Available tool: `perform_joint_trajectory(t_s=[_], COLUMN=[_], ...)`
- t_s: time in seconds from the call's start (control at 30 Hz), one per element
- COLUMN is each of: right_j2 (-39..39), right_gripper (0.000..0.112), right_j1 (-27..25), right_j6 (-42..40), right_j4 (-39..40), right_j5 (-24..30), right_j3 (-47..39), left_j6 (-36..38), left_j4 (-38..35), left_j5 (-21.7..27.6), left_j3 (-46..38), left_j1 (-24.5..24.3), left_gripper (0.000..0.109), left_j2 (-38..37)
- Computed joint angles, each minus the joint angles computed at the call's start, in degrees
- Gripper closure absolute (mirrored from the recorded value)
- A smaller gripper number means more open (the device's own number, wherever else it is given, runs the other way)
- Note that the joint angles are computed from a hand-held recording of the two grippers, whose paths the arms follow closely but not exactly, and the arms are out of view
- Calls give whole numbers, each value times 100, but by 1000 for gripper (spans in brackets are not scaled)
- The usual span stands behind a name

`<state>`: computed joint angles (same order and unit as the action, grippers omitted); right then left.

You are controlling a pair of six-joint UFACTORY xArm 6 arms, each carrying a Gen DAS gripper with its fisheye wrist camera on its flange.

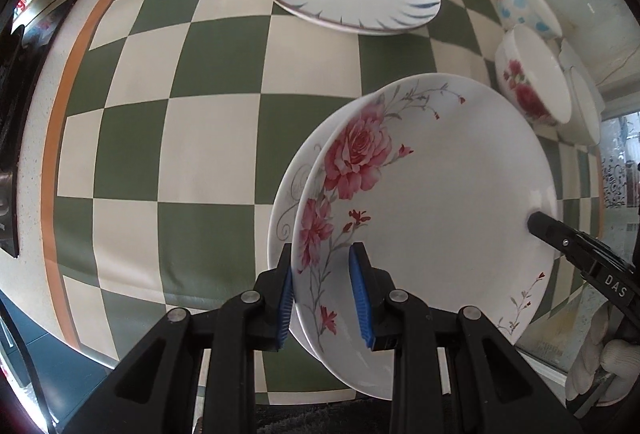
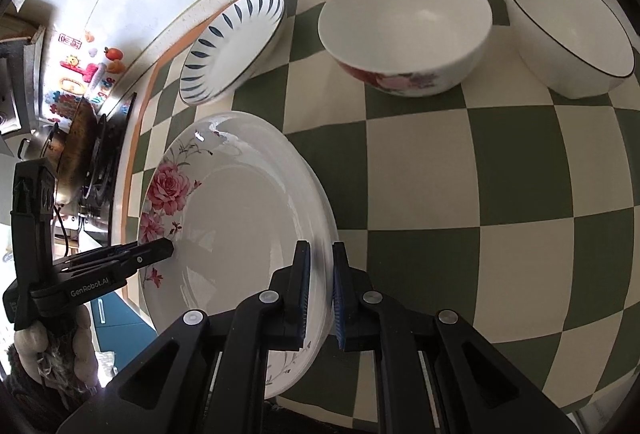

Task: Organize plates and bowls
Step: 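Carry the pink-flower plate with both tools onto the swirl plate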

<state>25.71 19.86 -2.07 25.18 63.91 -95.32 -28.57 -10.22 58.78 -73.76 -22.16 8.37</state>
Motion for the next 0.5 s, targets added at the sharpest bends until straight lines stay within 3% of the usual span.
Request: perform_joint_trajectory(t_s=[0.5], right_j2=[164], right_gripper=[101], right_j1=[68], right_j6=[47], right_j4=[-278], right_j5=[160], right_j3=[-207], left_j6=[22], left_j4=[-12], left_j5=[325], left_j3=[-346], left_j1=[-40], left_gripper=[84], left_j2=[388])
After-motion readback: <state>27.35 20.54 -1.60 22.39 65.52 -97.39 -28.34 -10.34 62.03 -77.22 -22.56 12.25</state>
